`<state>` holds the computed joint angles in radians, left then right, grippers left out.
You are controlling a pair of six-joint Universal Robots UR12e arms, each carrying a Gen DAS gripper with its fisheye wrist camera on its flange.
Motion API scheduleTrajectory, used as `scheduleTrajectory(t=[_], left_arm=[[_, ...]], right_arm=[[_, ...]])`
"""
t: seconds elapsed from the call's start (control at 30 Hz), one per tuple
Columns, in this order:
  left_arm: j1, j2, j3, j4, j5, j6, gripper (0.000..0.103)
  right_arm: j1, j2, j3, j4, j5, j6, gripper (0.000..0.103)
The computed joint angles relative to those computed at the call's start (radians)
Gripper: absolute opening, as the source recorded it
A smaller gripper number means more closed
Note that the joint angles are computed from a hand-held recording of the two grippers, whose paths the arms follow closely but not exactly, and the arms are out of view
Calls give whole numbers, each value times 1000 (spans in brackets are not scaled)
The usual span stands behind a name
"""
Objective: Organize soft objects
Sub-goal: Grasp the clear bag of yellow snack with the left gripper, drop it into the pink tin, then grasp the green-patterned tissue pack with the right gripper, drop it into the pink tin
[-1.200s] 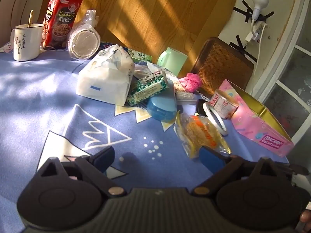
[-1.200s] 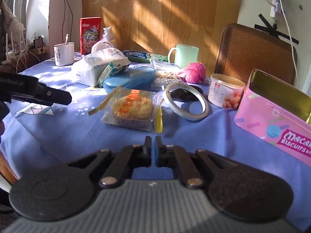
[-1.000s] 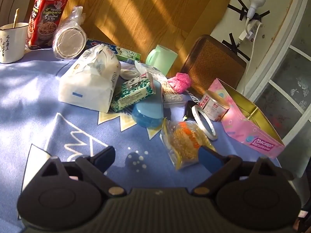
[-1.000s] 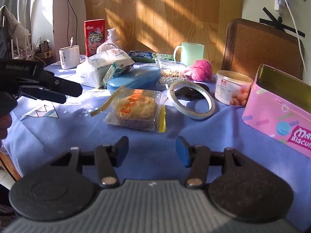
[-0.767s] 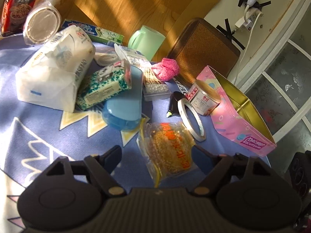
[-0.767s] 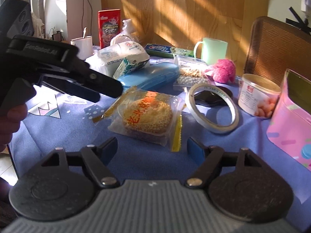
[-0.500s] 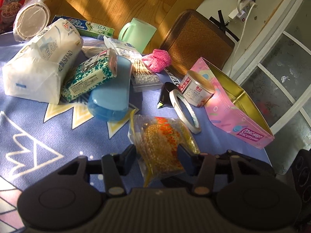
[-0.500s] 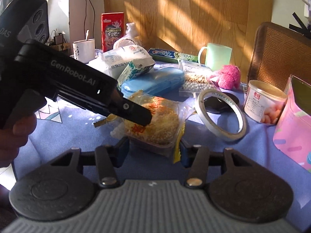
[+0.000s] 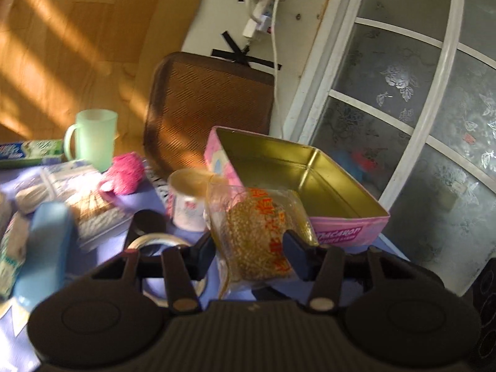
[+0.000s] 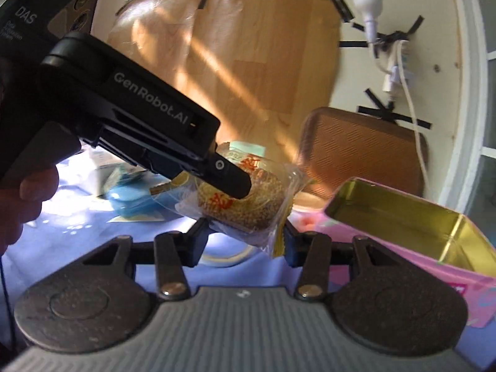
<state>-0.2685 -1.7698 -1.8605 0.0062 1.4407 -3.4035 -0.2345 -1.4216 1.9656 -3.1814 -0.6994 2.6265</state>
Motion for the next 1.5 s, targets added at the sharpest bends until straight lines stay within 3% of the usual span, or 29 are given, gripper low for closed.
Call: scheduleTrajectory(t=[0.1, 0.23, 0.37, 0.53, 0.63, 0.7, 0.8, 0.87, 0.97, 1.03, 1.17, 1.27, 1.37, 1.43, 1.5], left_arm=[[-25, -84, 113, -5, -17, 37, 49], [-44, -181, 242, -55, -29, 13, 48], [-65, -220, 286, -101, 14, -1, 48], [-59, -174, 202, -21, 27, 10, 48], [-38, -114, 112, 40, 29, 10, 48], [-19, -64, 38, 68, 44, -5, 48], [10, 18, -74, 64, 86, -41, 48], [29, 70, -143, 61, 119, -68, 48], [54, 137, -232, 61, 169, -122, 48], [75, 184, -292, 80, 193, -179, 48], [111, 265, -385, 106, 271, -257, 48], [136, 304, -423, 101, 286, -307, 48], [151, 325, -452, 115, 283, -329, 49], [151, 327, -458, 121, 278, -328, 49], [149, 325, -460, 128, 266, -326, 48]], right_arm=[[-6, 39, -40, -59, -80, 87, 52], [3, 87, -89, -97, -217, 169, 52], [9, 103, -104, -86, -339, 227, 52], [-20, 89, -68, -144, -292, 358, 52], [-35, 76, -49, -180, -200, 433, 50], [-43, 57, -34, -162, -105, 420, 38], [-24, 29, -32, -28, 10, 307, 36], [2, 12, -35, 117, 81, 205, 36], [48, -10, -55, 356, 131, 51, 36], [80, -17, -71, 448, 154, -13, 36], [140, 0, -152, 685, 210, -11, 36], [186, 34, -211, 769, 217, 66, 38], [215, 55, -253, 871, 201, 77, 37], [221, 55, -260, 923, 189, 66, 25], [202, 41, -243, 936, 214, 71, 22]])
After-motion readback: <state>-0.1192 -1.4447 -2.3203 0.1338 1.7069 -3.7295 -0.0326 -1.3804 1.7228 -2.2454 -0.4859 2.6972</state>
